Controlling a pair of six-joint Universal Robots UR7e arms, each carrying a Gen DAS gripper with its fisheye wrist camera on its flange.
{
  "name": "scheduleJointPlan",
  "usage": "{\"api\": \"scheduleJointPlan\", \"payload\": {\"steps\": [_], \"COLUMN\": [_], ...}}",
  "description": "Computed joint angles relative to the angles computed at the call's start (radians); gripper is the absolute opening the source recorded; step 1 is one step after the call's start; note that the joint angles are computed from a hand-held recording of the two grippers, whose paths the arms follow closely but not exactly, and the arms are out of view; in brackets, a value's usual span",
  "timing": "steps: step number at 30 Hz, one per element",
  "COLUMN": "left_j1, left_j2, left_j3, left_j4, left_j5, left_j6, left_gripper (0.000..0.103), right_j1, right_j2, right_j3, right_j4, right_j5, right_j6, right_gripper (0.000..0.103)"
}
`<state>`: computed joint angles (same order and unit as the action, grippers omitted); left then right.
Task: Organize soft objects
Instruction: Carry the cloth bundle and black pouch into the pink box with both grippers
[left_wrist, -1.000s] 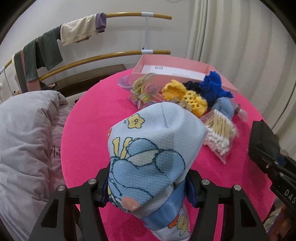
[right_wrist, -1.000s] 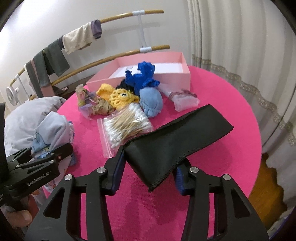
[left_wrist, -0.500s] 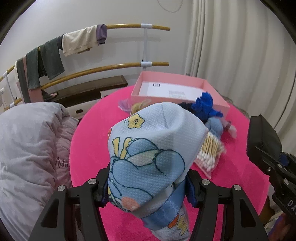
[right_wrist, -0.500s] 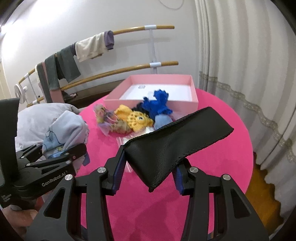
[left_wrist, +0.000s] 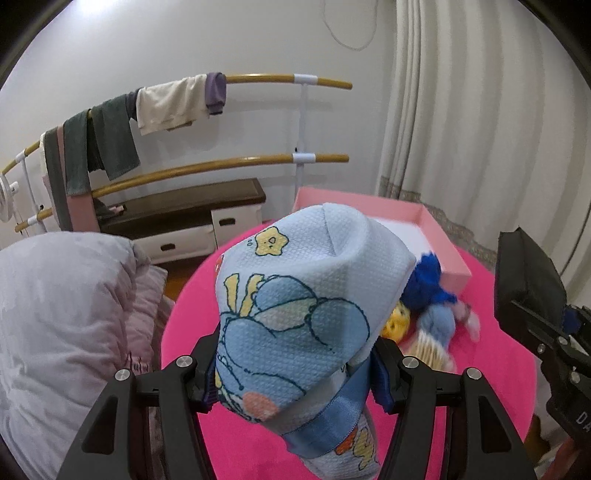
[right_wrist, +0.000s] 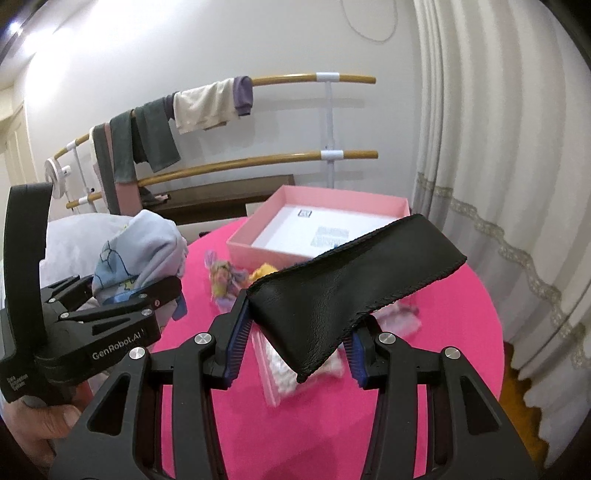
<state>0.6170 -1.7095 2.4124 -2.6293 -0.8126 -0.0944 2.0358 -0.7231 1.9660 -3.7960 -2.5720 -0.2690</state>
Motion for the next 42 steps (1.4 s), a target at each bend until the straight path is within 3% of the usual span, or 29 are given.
{"api": "scheduleJointPlan", "payload": {"steps": [12, 22, 35, 42], "left_j1": [0.067, 0.176, 0.293, 0.342], "left_j2": [0.231, 0.558, 1.006, 1.241], "left_j3": [-0.149, -0.427, -0.986, -1.365], "left_j4": [-0.197, -0.285, -0.098, 0.13], "left_j5": [-0.031, -0.087, -0.152, -0.172], "left_j6": [0.117, 0.227, 0.276, 0.283], "left_gripper": [0.059, 0.059, 0.059, 0.064], "right_j1": [-0.062, -0.155, -0.298, -0.335], "right_j2": [-0.012, -0.026, -0.03, -0.008], "right_j3": [-0.12, -0.25, -0.396, -0.48], "right_j4": [0.065, 0.214, 0.483, 0.628], "right_j5": [0.059, 0.125, 0.218, 0.228], "right_j6": [-0.113, -0.152, -0.115, -0.101], "right_gripper": [0.043, 0.043, 0.043, 0.044]}}
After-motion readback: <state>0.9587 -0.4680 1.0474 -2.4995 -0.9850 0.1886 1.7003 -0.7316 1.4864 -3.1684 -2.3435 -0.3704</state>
